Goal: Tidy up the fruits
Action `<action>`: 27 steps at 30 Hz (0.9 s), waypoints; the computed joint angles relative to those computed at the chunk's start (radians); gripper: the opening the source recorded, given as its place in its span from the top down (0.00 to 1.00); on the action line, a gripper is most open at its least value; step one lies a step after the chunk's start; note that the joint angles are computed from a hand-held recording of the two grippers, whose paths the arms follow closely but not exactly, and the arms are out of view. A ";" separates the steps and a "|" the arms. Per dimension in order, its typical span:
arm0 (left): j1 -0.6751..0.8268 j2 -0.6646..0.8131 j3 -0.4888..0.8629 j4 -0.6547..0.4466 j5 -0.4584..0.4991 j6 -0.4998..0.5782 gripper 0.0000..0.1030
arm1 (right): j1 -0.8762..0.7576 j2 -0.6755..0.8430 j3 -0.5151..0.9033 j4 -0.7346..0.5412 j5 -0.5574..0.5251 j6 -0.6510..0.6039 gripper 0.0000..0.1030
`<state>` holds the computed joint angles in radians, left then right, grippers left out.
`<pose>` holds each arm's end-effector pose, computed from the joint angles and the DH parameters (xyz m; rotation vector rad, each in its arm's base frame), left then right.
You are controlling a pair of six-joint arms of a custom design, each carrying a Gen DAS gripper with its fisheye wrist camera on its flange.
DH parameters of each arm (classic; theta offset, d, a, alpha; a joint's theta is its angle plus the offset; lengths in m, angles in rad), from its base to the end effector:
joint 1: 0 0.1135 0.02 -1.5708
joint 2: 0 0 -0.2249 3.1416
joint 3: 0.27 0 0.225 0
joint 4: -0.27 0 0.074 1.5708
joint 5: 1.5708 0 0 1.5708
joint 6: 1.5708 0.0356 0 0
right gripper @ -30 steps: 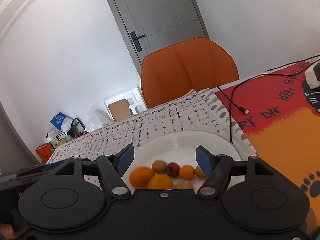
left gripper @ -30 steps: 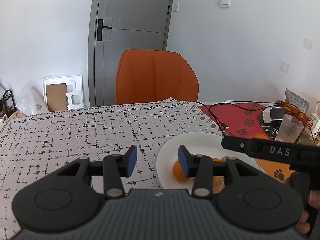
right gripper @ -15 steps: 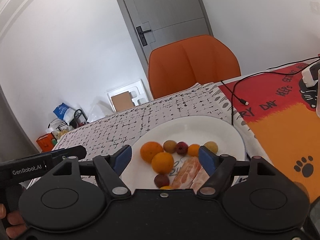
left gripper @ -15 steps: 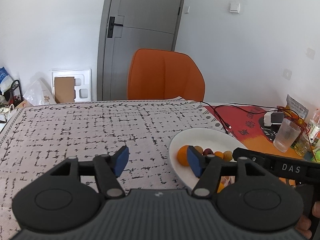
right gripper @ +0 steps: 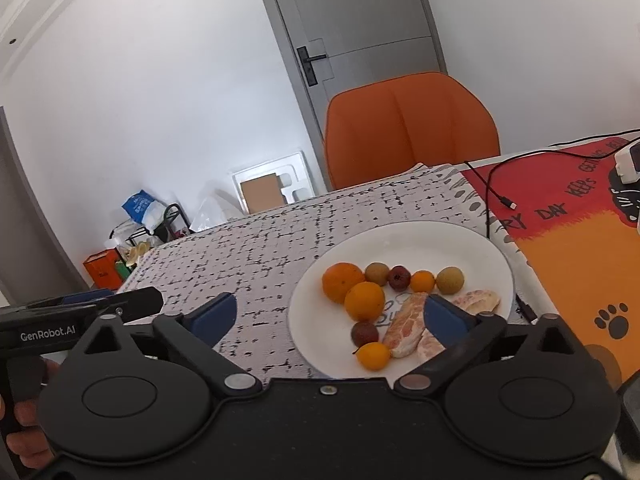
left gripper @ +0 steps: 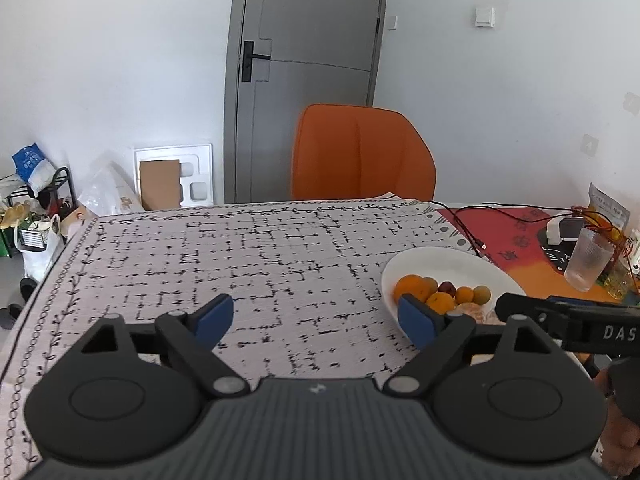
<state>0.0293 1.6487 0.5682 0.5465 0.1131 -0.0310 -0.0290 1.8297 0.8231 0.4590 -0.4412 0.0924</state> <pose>0.2867 0.0044 0.1190 0.0045 2.1033 -0.1200 0.3352 0.0055 0.1245 -0.1355 2.0958 0.5041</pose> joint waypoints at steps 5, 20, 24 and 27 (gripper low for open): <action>0.035 -0.086 -0.051 -0.033 0.002 0.001 0.06 | 0.012 -0.056 -0.030 -0.030 -0.004 -0.025 0.00; 0.094 -0.329 -0.207 -0.133 0.022 0.055 0.04 | 0.019 -0.225 -0.141 -0.101 -0.012 -0.075 0.00; 0.113 -0.383 -0.240 -0.150 0.039 0.076 0.04 | 0.024 -0.259 -0.161 -0.116 -0.010 -0.080 0.00; 0.126 -0.416 -0.260 -0.162 0.047 0.084 0.04 | 0.025 -0.284 -0.183 -0.116 -0.013 -0.083 0.00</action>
